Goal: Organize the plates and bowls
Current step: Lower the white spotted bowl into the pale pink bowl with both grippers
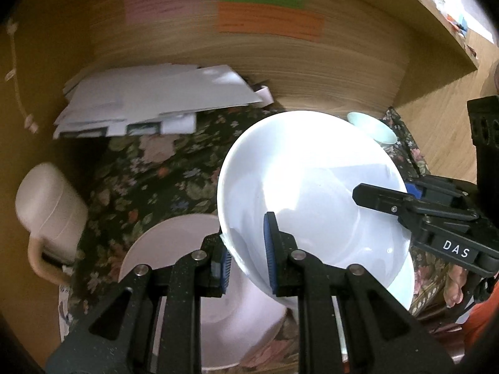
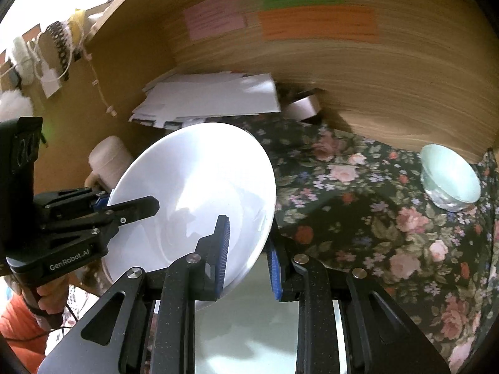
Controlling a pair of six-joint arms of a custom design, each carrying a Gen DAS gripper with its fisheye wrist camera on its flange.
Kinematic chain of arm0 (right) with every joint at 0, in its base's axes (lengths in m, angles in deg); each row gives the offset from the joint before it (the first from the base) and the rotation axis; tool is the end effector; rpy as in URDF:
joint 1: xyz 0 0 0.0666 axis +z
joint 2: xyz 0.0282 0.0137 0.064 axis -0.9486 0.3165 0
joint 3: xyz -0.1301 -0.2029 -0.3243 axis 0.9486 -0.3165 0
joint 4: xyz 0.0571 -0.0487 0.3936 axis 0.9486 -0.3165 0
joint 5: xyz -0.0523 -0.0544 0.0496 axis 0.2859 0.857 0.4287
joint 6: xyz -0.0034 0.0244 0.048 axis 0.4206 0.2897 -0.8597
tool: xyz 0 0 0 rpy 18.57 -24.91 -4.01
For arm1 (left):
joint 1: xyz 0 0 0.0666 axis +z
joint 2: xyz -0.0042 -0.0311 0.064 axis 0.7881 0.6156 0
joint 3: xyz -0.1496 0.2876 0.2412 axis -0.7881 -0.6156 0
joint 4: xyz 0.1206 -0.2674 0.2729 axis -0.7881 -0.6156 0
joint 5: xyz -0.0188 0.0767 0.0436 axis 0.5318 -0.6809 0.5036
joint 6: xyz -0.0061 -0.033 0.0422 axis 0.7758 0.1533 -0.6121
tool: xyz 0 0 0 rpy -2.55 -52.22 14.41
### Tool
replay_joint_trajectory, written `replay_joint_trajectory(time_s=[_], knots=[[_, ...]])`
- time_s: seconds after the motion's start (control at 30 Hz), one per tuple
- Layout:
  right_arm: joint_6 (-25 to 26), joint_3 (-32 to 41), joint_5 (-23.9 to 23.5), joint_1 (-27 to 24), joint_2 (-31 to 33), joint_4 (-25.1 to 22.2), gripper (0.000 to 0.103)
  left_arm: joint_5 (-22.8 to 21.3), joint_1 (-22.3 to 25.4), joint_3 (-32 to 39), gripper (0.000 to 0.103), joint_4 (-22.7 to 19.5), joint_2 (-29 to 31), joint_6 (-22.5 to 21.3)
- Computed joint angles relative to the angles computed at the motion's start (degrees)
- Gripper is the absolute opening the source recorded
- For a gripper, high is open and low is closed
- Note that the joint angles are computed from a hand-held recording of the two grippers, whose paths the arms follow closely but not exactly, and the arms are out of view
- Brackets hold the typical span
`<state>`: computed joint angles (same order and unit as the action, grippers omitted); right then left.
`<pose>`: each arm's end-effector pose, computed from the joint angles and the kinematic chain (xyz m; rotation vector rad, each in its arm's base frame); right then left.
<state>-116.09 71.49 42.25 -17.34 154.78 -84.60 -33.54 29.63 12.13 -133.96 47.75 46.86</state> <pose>0.3324 0.4352 0.5129 0.0607 2.4012 0.3139 0.4110 -0.1773 0.5019 0.6770 2.3484 -0.3725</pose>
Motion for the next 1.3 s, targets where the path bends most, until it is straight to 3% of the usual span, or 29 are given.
replay_joint_trajectory(time_s=[0.63, 0.9, 1.3], knots=[[1.69, 5.35, -7.29, 1.47, 7.76, 2.57, 0.021, 1.53, 8.9, -6.4, 0.019, -1.36, -3.88, -1.28], [1.28, 6.64, -10.96, 0.82, 10.28, 2.81, 0.021, 2.03, 10.82, -7.29, 0.019, -2.22, -3.07, -1.61], [2.34, 9.11, -11.44, 0.45, 12.14, 0.27, 0.021, 2.58, 11.69, -7.17, 0.019, -2.17, -1.65, -1.61]])
